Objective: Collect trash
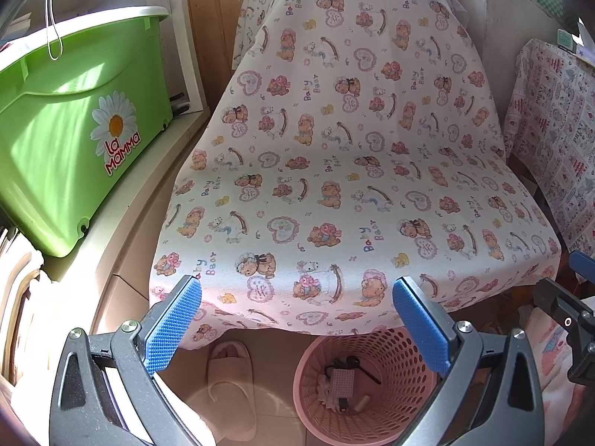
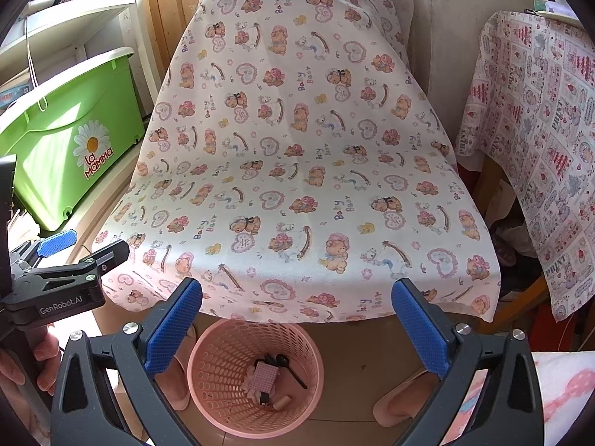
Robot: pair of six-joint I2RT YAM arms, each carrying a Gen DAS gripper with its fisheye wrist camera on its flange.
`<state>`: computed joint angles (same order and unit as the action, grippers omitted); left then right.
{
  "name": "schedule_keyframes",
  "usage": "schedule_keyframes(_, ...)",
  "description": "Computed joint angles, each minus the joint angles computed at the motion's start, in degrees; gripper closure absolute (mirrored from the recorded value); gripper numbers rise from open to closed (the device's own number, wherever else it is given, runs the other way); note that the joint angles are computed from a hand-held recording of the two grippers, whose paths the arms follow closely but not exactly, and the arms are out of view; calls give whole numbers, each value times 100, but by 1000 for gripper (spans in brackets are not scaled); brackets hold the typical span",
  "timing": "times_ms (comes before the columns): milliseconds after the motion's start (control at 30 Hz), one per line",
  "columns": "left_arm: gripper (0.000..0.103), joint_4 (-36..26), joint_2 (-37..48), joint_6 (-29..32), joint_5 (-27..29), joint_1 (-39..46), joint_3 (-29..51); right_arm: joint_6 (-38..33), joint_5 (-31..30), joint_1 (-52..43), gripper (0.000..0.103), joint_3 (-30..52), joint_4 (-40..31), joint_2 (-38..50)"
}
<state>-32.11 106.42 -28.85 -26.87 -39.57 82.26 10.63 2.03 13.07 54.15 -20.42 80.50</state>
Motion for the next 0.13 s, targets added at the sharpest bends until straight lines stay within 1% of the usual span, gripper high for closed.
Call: schedule_keyframes(133, 1, -10, 80, -24, 65, 29, 71, 24, -14, -42, 0, 20, -17, 4)
